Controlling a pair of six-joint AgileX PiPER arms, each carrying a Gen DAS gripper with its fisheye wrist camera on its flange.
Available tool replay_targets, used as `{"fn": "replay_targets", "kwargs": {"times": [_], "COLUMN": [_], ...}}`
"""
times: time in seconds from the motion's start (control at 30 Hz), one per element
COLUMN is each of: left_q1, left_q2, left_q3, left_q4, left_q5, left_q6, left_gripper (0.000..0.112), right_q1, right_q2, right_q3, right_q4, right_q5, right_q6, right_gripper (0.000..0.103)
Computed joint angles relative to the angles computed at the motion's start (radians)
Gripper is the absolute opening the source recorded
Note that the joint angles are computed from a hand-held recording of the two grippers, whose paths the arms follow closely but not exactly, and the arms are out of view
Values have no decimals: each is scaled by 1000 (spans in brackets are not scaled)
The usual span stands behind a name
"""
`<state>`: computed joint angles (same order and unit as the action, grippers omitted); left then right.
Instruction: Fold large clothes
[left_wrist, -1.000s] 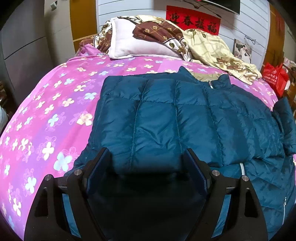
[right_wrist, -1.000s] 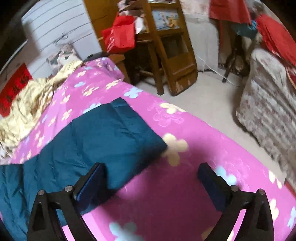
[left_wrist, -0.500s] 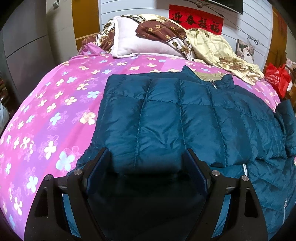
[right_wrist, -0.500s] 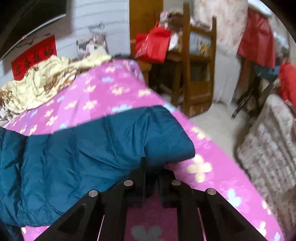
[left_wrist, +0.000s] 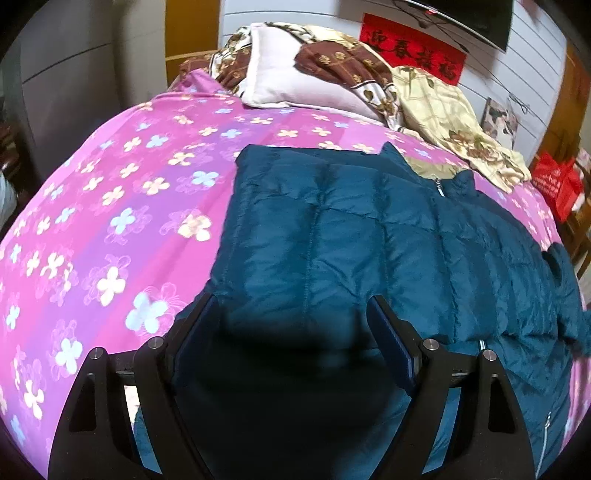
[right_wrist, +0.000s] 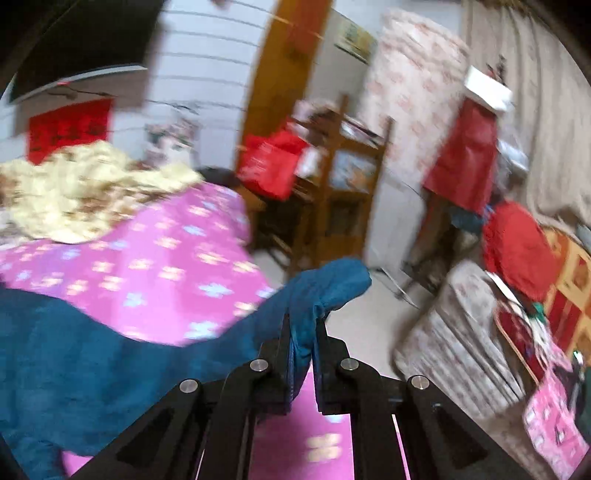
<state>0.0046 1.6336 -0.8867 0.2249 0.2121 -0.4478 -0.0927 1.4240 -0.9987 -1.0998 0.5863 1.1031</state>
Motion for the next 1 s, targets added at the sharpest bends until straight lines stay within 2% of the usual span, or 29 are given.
{"fn": "replay_targets", "kwargs": {"times": [0.1, 0.23, 0.3, 0.43, 0.53, 0.67, 0.73, 0.77, 0.8, 0.83, 0.87, 0.9, 0.93, 0.97, 1.0], "left_q1": [4, 6, 3, -2, -3, 12, 21, 27, 29, 33, 32, 31, 27, 24, 19], "left_q2": [3, 4, 4, 11, 29, 39, 42, 44, 44, 45, 45, 44, 43, 42, 41], "left_q3": [-6, -15, -23, -38, -56, -73, -79, -81, -81, -79, -77, -76, -73, -69, -65], "left_q4": [52, 14, 8, -26, -63, -126, -146, -166, -177, -195, -200, -198, -189, -185, -194], "left_q5": [15, 33, 41, 52, 67, 75, 76, 77, 78, 75, 74, 73, 70, 65, 60], "left_q6": [-58, -16, -2, 45, 88, 144, 158, 176, 186, 202, 207, 208, 199, 197, 207], "left_gripper": [82, 82, 82, 82, 82, 82, 82, 82, 82, 82, 82, 82, 82, 82, 82], "right_q1": [216, 465, 584, 729, 810, 888, 912, 930, 941, 942, 936, 931, 932, 947, 970], "right_q2": [-11, 83, 181, 388, 550, 682, 738, 767, 779, 774, 756, 727, 693, 662, 632], "right_q3": [-10, -45, -91, -219, -357, -507, -588, -632, -645, -632, -600, -554, -506, -457, -412], "right_q4": [4, -37, -58, -64, -6, 92, 203, 240, 247, 250, 260, 260, 219, 147, 90], "right_q5": [36, 46, 24, -37, -100, -151, -137, -101, -86, -102, -134, -165, -177, -174, -140], "right_q6": [56, 203, 285, 389, 376, 272, 112, 48, 25, 25, 30, 47, 92, 163, 216], "right_gripper": [7, 7, 7, 7, 8, 7, 8, 8, 8, 14, 34, 47, 70, 79, 79]}}
